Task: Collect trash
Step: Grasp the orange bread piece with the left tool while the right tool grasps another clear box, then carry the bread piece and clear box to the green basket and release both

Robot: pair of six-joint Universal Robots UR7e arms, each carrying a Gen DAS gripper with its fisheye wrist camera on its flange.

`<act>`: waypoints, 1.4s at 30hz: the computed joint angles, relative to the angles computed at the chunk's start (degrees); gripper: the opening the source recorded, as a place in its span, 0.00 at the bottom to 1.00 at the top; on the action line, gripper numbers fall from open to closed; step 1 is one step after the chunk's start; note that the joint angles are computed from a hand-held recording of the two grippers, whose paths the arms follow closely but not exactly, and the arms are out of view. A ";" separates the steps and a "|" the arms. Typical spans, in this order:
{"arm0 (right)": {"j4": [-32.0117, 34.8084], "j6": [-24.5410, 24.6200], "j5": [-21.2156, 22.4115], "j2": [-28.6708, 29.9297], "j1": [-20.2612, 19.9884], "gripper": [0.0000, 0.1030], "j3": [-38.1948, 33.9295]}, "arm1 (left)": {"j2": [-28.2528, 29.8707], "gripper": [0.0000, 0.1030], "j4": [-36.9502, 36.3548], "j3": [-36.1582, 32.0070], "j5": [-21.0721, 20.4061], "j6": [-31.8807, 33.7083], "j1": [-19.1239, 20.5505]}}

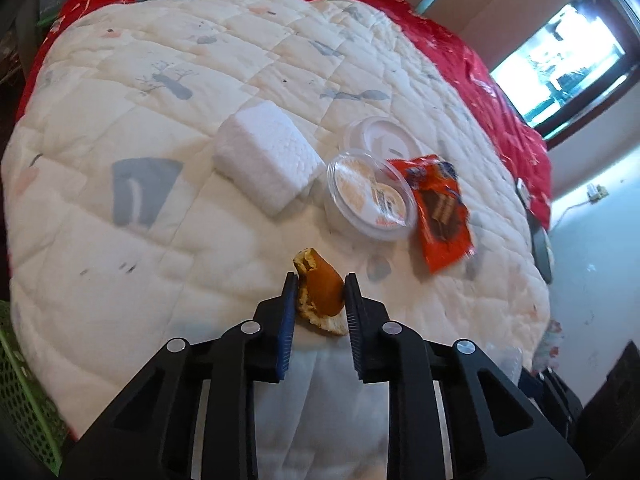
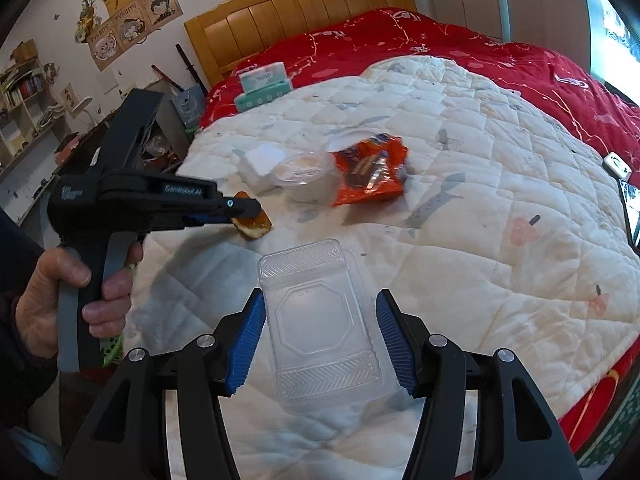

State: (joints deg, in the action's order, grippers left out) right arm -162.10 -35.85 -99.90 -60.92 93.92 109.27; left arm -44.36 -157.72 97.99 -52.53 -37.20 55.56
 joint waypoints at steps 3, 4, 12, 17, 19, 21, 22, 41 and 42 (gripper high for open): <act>-0.58 1.12 0.45 -0.61 0.89 0.54 1.47 | -3.22 0.21 -2.85 4.77 -0.44 -0.20 -1.01; -0.78 1.35 0.52 -0.74 1.20 0.54 1.93 | -4.18 0.21 -3.59 6.10 -0.61 -0.39 -1.27; -1.94 3.00 1.35 -1.09 5.05 0.53 5.58 | -16.47 0.21 -10.37 21.71 2.42 -4.20 -5.59; -1.82 3.58 2.25 0.12 8.06 0.54 6.57 | -26.60 0.21 -9.81 32.39 7.67 -9.92 -9.23; -1.59 3.80 2.87 0.95 9.49 0.54 6.76 | -31.24 0.21 -7.16 36.17 10.05 -13.29 -10.57; -1.35 3.69 3.23 1.88 10.68 0.54 6.66 | -36.40 0.21 -2.46 39.52 12.27 -17.41 -11.75; -1.03 3.73 3.47 2.46 11.39 0.54 6.52 | -38.97 0.21 0.67 40.91 13.52 -19.87 -12.31; 1.66 5.18 4.47 10.72 19.41 0.54 3.31 | -58.93 0.47 11.65 52.19 13.36 -29.18 -5.82; 1.71 5.21 4.37 10.98 19.57 0.54 3.13 | -58.79 0.56 11.62 52.22 13.32 -29.69 -5.59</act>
State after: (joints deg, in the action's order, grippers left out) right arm -160.39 -30.64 -95.53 -49.94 113.49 112.40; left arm -103.15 -146.10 150.22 -39.21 -66.89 49.97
